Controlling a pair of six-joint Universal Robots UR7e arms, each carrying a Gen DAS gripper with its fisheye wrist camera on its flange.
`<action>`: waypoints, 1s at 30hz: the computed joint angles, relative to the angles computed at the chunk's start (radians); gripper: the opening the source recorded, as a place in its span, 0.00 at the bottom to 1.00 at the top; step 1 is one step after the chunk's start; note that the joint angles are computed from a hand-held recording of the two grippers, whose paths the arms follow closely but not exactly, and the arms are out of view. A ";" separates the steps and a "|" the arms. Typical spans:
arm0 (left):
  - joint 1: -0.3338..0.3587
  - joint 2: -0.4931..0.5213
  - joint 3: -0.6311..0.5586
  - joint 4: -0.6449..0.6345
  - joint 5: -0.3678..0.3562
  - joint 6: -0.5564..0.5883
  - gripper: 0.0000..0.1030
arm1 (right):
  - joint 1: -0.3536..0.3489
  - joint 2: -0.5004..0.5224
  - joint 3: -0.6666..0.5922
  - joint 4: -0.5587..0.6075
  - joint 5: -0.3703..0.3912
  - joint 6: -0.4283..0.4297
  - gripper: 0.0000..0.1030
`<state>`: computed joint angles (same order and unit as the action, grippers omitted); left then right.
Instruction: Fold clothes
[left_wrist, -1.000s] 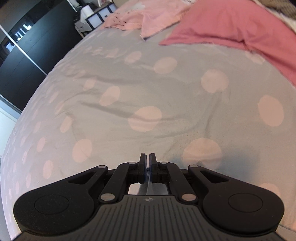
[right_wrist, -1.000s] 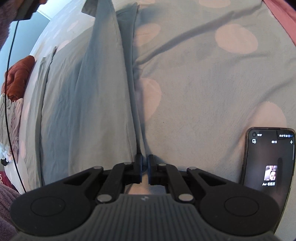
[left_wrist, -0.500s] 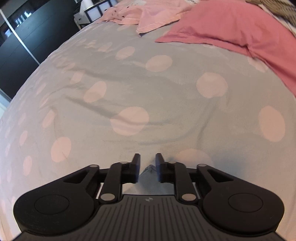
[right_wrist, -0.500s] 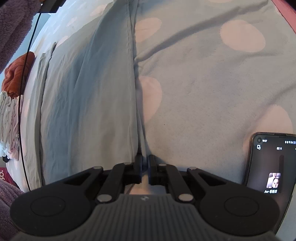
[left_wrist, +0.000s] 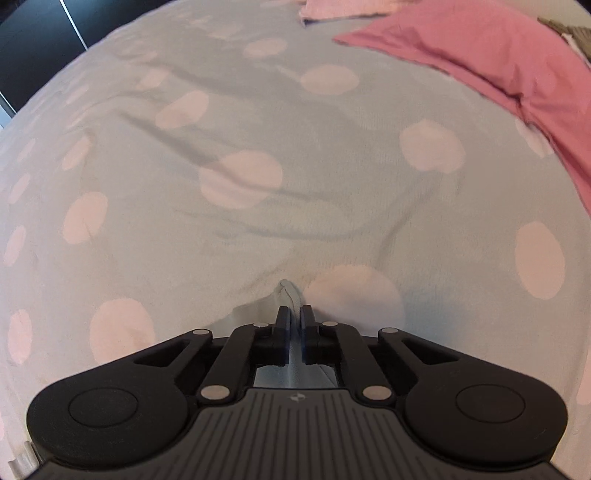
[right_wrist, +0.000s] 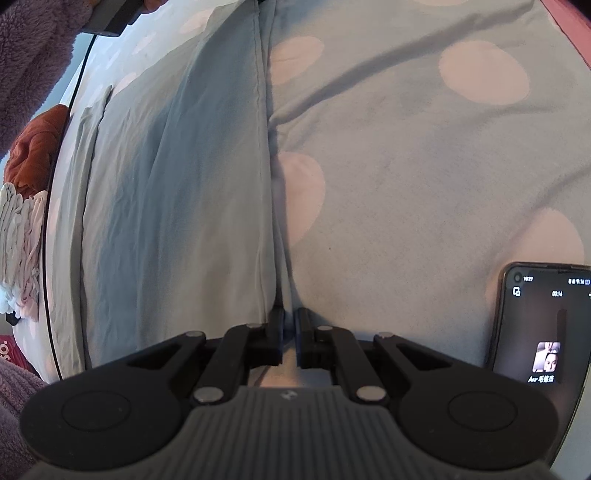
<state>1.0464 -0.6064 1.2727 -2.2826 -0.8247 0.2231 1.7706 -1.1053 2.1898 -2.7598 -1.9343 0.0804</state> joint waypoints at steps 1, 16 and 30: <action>-0.003 -0.006 0.007 -0.023 -0.005 0.009 0.03 | 0.000 0.004 -0.002 -0.002 0.001 0.000 0.07; 0.003 -0.034 0.102 -0.311 -0.056 0.161 0.36 | -0.006 -0.010 -0.017 0.051 0.003 0.003 0.07; 0.116 -0.150 0.210 -0.387 -0.179 -0.013 0.33 | 0.052 -0.027 -0.031 0.002 -0.084 -0.068 0.29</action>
